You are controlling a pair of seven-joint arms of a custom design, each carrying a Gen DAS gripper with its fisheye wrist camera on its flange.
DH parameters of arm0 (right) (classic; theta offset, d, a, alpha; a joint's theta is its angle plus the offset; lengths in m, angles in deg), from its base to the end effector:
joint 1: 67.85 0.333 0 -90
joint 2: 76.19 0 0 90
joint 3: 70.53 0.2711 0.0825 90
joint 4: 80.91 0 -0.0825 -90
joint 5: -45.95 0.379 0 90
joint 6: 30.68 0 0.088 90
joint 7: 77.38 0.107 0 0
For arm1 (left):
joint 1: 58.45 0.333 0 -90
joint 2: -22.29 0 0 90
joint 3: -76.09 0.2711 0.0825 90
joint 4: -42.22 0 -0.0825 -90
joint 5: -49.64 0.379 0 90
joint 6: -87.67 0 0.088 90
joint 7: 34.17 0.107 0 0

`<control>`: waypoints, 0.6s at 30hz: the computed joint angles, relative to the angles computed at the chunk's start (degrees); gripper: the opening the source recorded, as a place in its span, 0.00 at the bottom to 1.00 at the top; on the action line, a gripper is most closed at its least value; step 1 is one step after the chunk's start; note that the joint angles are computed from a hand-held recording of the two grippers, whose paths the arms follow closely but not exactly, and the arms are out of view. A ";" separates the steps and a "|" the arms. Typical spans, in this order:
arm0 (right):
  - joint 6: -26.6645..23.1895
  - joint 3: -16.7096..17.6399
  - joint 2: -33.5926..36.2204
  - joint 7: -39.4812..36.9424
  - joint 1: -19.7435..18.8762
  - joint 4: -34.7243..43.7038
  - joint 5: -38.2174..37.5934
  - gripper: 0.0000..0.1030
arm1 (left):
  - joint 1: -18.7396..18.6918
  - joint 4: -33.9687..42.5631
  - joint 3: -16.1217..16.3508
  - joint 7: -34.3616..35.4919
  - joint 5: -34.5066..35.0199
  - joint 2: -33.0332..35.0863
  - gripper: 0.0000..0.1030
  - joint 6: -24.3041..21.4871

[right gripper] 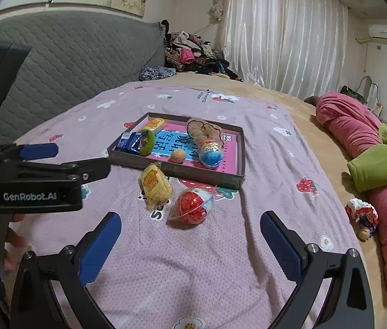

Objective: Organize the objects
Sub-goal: 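Withdraw both tools from the tray toward the yellow cake and red egg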

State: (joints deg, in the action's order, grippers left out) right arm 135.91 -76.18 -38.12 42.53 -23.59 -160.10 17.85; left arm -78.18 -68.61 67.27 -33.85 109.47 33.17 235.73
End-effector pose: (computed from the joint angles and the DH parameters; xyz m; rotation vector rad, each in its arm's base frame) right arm 0.5495 0.4995 0.3859 -2.0634 1.0512 -0.6290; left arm 0.5383 -0.3068 0.3919 -1.9710 1.4685 -0.7508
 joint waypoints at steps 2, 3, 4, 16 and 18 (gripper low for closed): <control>-0.99 0.68 1.62 -1.31 -0.55 1.98 0.60 0.99 | 0.62 1.39 0.10 1.56 -2.06 1.61 1.00 1.00; -1.51 1.04 2.86 -2.06 -0.86 3.47 1.07 0.99 | 0.87 2.17 0.33 2.22 -3.07 2.55 1.00 1.81; -1.73 1.13 3.54 -2.46 -0.93 4.21 1.40 0.99 | 0.90 2.99 0.54 3.20 -4.15 3.40 1.00 1.87; -10.28 4.17 18.53 -11.73 -3.48 24.71 10.45 0.99 | 0.07 14.57 3.73 15.15 -19.35 14.65 1.00 3.19; -12.52 4.64 21.70 -13.52 -3.81 29.88 12.15 0.99 | 0.18 16.37 4.02 17.09 -22.44 16.38 1.00 3.45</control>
State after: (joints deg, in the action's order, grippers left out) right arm 123.38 -71.54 -16.42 29.01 -27.40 -130.23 30.00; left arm -77.99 -52.24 71.28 -16.76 87.03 49.55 239.18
